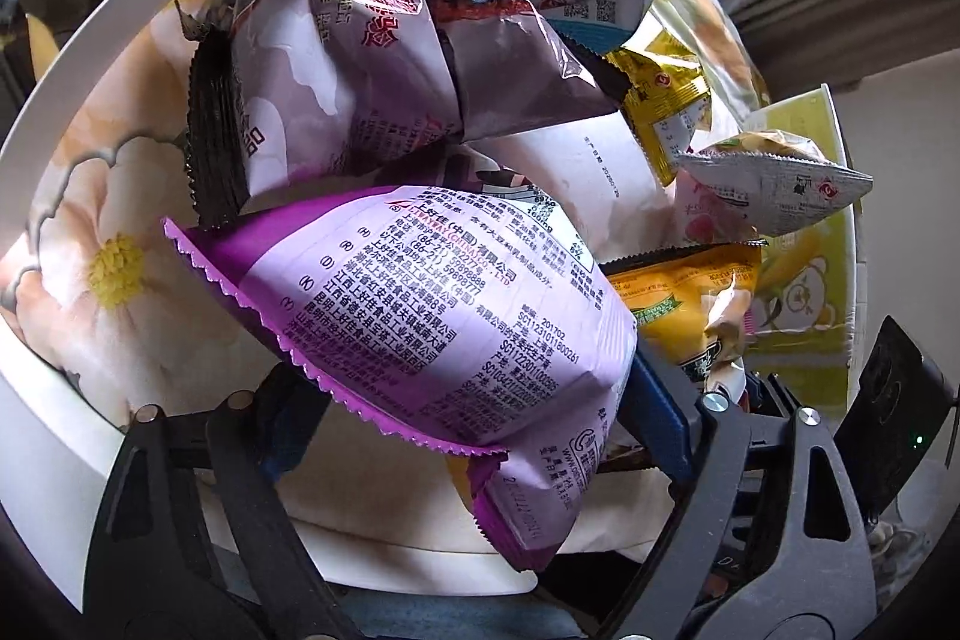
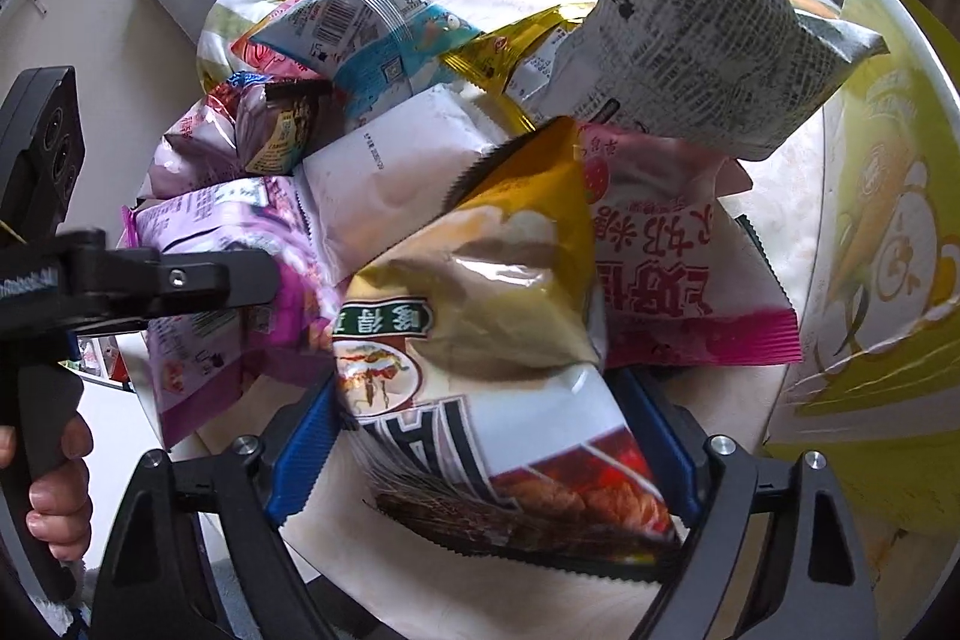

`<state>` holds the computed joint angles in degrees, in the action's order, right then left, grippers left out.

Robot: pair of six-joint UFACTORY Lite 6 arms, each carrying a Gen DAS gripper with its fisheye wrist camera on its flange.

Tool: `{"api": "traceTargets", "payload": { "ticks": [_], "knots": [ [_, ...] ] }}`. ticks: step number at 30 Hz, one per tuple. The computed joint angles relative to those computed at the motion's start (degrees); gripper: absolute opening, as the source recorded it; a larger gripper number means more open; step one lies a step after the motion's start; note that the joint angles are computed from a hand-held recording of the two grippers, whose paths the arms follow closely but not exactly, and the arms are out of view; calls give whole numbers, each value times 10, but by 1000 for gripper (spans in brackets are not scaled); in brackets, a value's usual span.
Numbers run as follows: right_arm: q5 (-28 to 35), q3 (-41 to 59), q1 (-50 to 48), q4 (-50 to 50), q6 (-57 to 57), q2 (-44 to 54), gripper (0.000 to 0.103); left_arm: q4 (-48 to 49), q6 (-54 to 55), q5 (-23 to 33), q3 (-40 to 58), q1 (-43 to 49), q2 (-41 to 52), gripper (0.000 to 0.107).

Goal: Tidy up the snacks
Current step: 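Grasp the purple bag with left tool while right tool grasps the brown chip bag, then carry the purple and brown bags over the box with both tools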

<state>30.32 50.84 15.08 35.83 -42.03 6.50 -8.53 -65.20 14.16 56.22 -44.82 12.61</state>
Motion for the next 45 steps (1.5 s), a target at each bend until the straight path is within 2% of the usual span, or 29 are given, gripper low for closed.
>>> {"api": "traceTargets", "payload": {
  "ticks": [2, 4, 8, 18, 25, 33, 40, 45],
  "knots": [
    [3, 1, -4, 5, -8, 1, 87, 11, -7, 2, 3, -2, 0, 74],
    [8, 0, -7, 8, -16, 0, 82, 20, -12, 8, 10, -5, 4, 64],
    [5, -2, -4, 12, -18, -1, 79, 31, -30, -1, 12, -13, 7, 56],
    [-5, -45, -4, -6, 3, -63, 63, 37, -30, 4, -24, -27, -42, 53],
    [-2, -67, 8, -59, 91, -132, 59, 37, -10, 25, -32, -38, -87, 53],
    [36, -78, 9, -159, 234, -247, 59, 2, 69, 53, -26, -41, -146, 53],
    [108, -35, -54, -218, 319, -329, 59, -74, 225, 60, 62, -28, -133, 53],
    [166, 33, -179, -179, 241, -348, 59, -30, 224, 90, 224, -34, -47, 53]
  ]
}}
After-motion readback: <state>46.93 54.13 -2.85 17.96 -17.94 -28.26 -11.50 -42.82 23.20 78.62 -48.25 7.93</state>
